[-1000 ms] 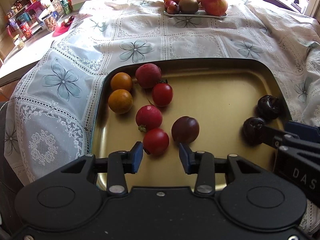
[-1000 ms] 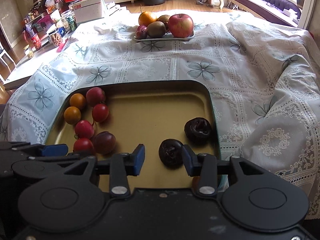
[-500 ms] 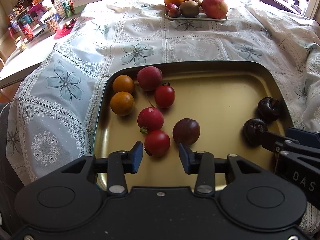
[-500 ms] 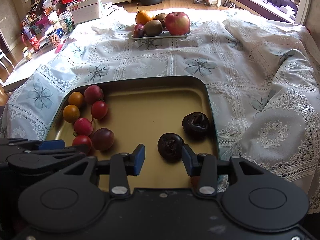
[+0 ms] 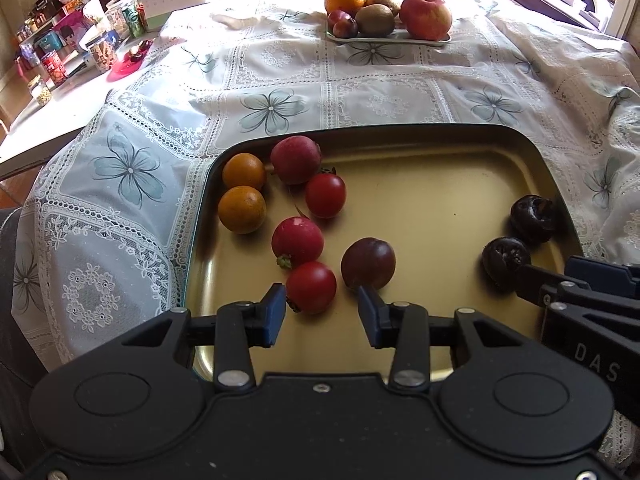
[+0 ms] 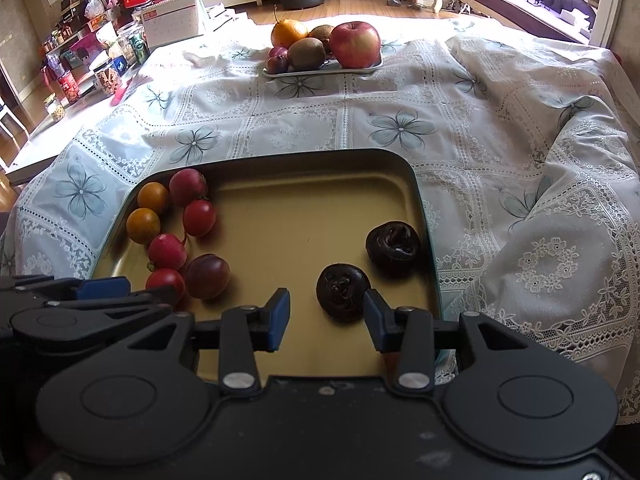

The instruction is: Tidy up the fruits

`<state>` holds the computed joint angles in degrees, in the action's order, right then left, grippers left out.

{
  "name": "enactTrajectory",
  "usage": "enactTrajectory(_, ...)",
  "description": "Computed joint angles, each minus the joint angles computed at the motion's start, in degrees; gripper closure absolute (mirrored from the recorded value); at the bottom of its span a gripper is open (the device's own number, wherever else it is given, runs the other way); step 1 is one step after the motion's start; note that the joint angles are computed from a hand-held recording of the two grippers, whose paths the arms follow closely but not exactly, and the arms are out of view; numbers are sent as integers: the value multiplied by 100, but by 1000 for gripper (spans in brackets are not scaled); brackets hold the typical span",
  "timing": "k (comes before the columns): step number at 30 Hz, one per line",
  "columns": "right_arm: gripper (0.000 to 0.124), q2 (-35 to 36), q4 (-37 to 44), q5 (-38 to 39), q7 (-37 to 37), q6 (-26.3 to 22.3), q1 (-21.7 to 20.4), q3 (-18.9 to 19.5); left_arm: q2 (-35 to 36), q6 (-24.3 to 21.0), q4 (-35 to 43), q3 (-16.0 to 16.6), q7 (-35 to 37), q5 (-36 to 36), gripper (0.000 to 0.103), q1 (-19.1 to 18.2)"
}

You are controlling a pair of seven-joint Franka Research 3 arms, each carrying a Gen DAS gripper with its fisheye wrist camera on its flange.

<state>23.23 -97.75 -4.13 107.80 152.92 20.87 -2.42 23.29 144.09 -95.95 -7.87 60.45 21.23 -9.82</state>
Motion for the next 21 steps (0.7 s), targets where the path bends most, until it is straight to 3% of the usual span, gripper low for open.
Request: enactTrajectory(21, 81, -3, -5, 50, -80, -1, -8, 19, 23, -29, 22, -9, 42, -48, 53, 13)
